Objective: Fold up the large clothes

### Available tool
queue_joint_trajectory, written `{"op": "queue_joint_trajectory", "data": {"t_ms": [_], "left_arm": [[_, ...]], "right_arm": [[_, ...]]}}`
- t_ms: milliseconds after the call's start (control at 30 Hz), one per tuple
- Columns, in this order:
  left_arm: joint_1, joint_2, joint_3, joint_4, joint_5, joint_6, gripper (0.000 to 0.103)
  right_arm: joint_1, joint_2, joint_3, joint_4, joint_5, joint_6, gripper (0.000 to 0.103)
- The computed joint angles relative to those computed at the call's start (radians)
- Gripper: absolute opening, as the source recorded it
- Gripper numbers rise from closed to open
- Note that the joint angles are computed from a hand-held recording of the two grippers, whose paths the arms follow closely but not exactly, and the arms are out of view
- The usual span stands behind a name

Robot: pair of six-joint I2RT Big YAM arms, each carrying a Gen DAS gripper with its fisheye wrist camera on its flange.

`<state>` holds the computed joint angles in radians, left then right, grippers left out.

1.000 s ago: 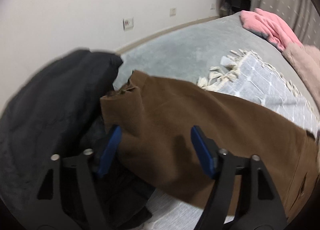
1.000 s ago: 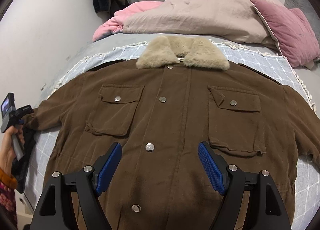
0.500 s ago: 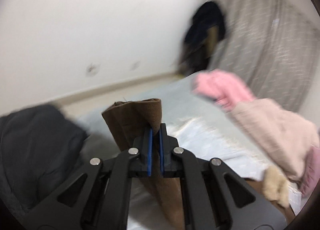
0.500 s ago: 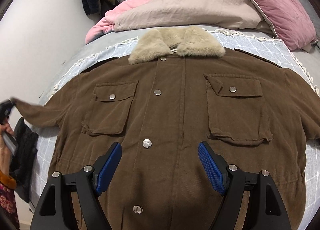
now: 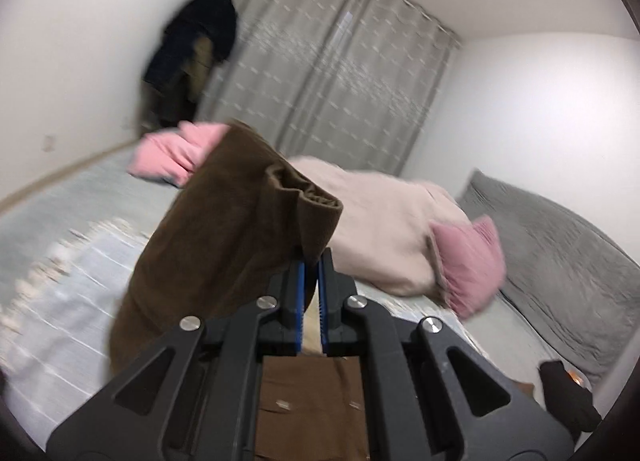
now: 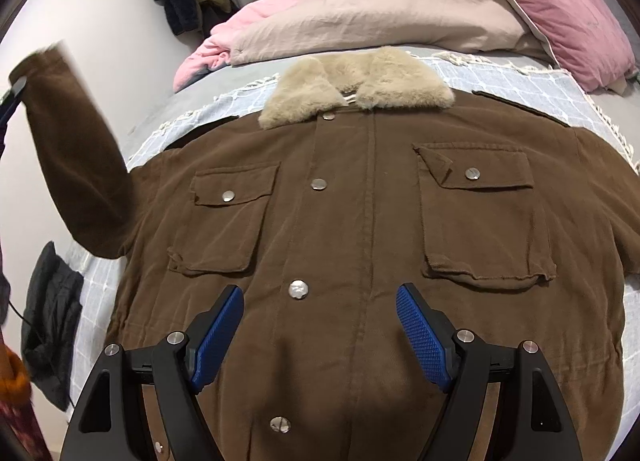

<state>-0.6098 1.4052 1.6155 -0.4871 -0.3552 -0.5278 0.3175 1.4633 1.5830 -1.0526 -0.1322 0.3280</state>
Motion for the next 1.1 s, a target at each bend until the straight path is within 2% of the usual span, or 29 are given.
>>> {"op": "queue_joint_trajectory", "data": {"t_ms": [100, 233, 267, 300, 333, 367, 400, 533, 600, 700, 800, 833, 867, 933, 1000, 1033, 1067, 1100], "left_arm": [[-0.042, 0.084, 0.026, -0.002, 0.074, -0.073, 0.007], [-0.073, 0.172, 0.045, -0.05, 0.175, -0.11, 0.01], [-0.078, 0.201, 0.061, -0.087, 0.224, -0.107, 0.017], [-0.079, 0.225, 0.08, -0.137, 0.283, -0.103, 0.029], [-0.082, 0.24, 0.101, -0.179, 0.319, -0.099, 0.037], [-0.085, 0.244, 0.106, -0.226, 0.347, -0.09, 0.05], [-0.091, 0.242, 0.106, -0.263, 0.357, -0.074, 0.053], [-0.086, 0.122, 0.016, -0.265, 0.303, 0.014, 0.055], [-0.062, 0.063, -0.029, -0.253, 0.268, 0.002, 0.062], [-0.019, -0.015, -0.108, -0.248, 0.177, -0.027, 0.062], [0.03, -0.057, -0.179, -0.24, 0.168, -0.048, 0.062], [0.051, -0.069, -0.204, -0.234, 0.184, -0.067, 0.062], [0.071, -0.068, -0.206, -0.259, 0.197, -0.088, 0.062], [0.091, -0.072, -0.219, -0.257, 0.198, -0.106, 0.062], [0.106, -0.075, -0.223, -0.257, 0.176, -0.121, 0.062], [0.112, -0.08, -0.23, -0.252, 0.168, -0.129, 0.062], [0.119, -0.083, -0.239, -0.238, 0.164, -0.14, 0.062], [0.129, -0.092, -0.255, -0.224, 0.161, -0.154, 0.062]], "right_arm": [[-0.018, -0.001, -0.013, 0.012, -0.016, 0.019, 0.08], [-0.062, -0.004, -0.049, 0.052, -0.069, 0.062, 0.08], [-0.072, -0.002, -0.056, 0.057, -0.074, 0.072, 0.08], [-0.082, 0.0, -0.062, 0.06, -0.079, 0.083, 0.08], [-0.098, 0.002, -0.073, 0.066, -0.092, 0.101, 0.08], [-0.108, 0.004, -0.079, 0.068, -0.103, 0.113, 0.08], [-0.123, 0.005, -0.089, 0.073, -0.127, 0.129, 0.08], [-0.168, 0.004, -0.117, 0.137, -0.273, 0.194, 0.08], [-0.172, 0.013, -0.11, 0.173, -0.331, 0.226, 0.08], [-0.149, 0.059, -0.06, 0.218, -0.39, 0.247, 0.079], [-0.126, 0.128, 0.008, 0.232, -0.479, 0.276, 0.072], [-0.11, 0.17, 0.056, 0.197, -0.487, 0.266, 0.072], [-0.098, 0.196, 0.092, 0.158, -0.462, 0.251, 0.072], [-0.07, 0.251, 0.166, 0.062, -0.373, 0.227, 0.072], [-0.04, 0.287, 0.208, 0.03, -0.3, 0.217, 0.067], [-0.021, 0.291, 0.225, 0.027, -0.233, 0.199, 0.056], [-0.01, 0.295, 0.237, 0.032, -0.218, 0.183, 0.031], [-0.002, 0.303, 0.257, 0.028, -0.228, 0.167, 0.022]]}}
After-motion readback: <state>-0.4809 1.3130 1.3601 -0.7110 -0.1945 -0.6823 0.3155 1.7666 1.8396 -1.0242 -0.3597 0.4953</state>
